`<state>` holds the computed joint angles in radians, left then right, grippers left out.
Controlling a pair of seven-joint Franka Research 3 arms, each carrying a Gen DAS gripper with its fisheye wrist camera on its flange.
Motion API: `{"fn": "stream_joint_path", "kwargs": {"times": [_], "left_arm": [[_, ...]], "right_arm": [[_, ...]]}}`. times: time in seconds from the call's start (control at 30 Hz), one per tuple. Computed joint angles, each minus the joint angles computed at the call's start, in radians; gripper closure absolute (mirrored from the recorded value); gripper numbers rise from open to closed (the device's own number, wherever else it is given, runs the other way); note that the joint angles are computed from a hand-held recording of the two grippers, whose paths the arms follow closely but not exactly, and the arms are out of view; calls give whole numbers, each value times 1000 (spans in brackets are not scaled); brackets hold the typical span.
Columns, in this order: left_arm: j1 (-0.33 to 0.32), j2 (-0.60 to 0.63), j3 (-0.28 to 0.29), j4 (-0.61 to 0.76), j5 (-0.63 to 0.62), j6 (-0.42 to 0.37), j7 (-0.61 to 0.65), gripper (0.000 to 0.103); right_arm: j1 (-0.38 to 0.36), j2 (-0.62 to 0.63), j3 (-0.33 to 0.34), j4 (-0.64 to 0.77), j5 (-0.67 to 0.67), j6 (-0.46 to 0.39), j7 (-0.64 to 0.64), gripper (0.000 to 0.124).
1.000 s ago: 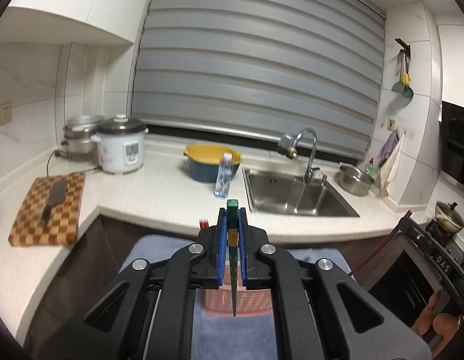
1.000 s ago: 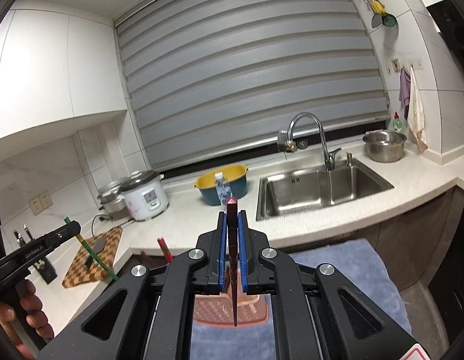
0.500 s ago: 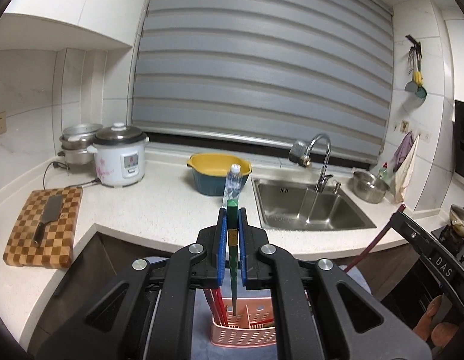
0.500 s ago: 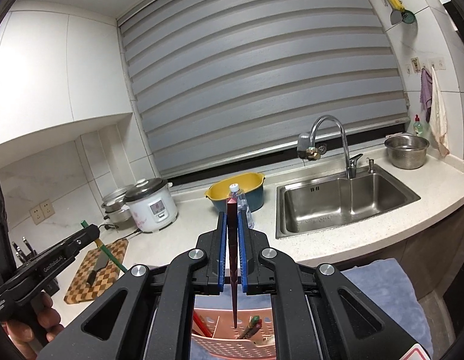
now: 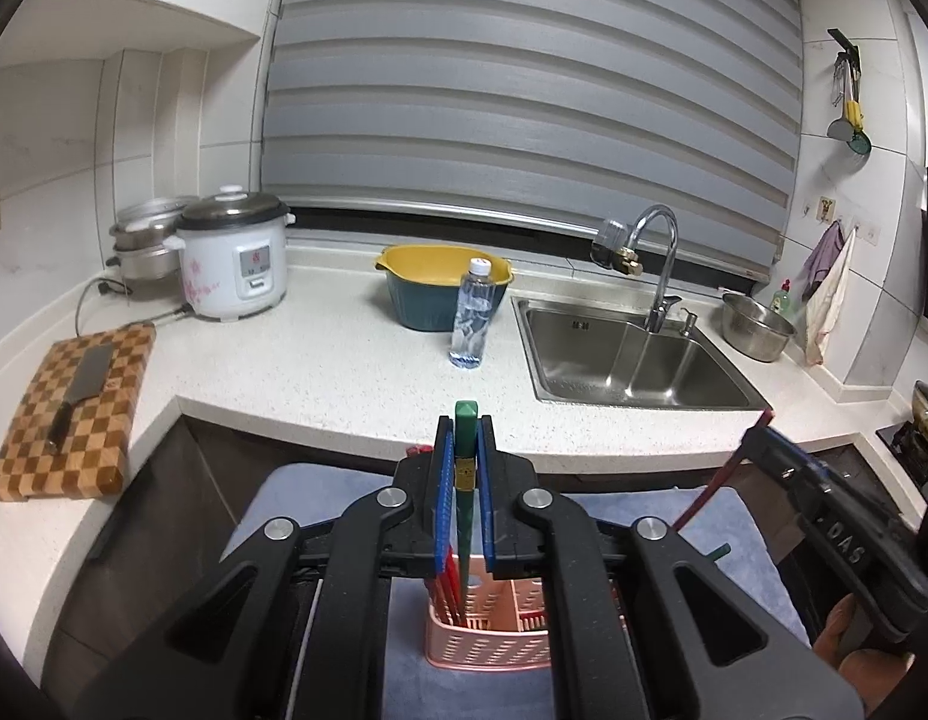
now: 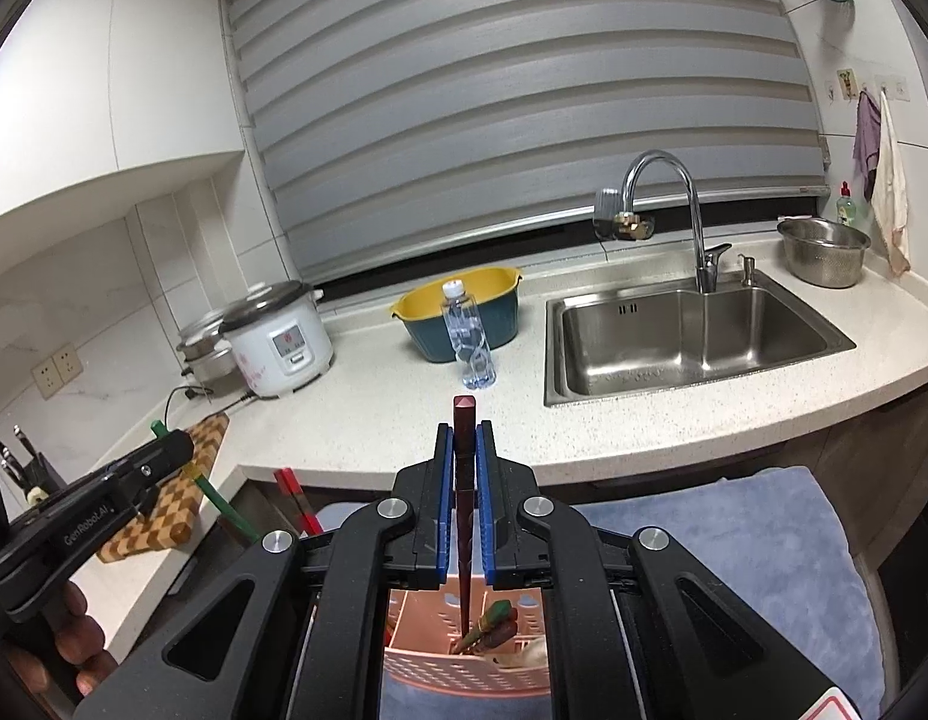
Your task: Organize utensils
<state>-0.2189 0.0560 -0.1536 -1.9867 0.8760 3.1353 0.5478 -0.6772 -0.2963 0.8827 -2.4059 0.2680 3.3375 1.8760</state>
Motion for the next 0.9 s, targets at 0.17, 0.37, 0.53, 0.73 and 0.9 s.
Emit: {"fn": "stream_joint_path", "kwargs": {"times": [0.17, 0.37, 0.53, 0.73, 0.9], "left_arm": [[-11, -5, 14, 9, 131, -28, -131, 67], [1, -27, -12, -11, 171, -61, -154, 60], [17, -63, -32, -43, 219, -74, -192, 56], [42, -113, -61, -94, 213, -74, -185, 56], [63, -154, -88, -139, 210, -74, -181, 51]], "right_arm": [[-50, -25, 51, -6, -12, -1, 21, 99], [14, -50, 1, -32, -18, -3, 25, 95], [70, -86, -41, -66, -12, -9, 35, 91], [164, -140, -116, -121, -15, -27, 53, 89], [241, -191, -174, -173, -26, -42, 76, 84]]}}
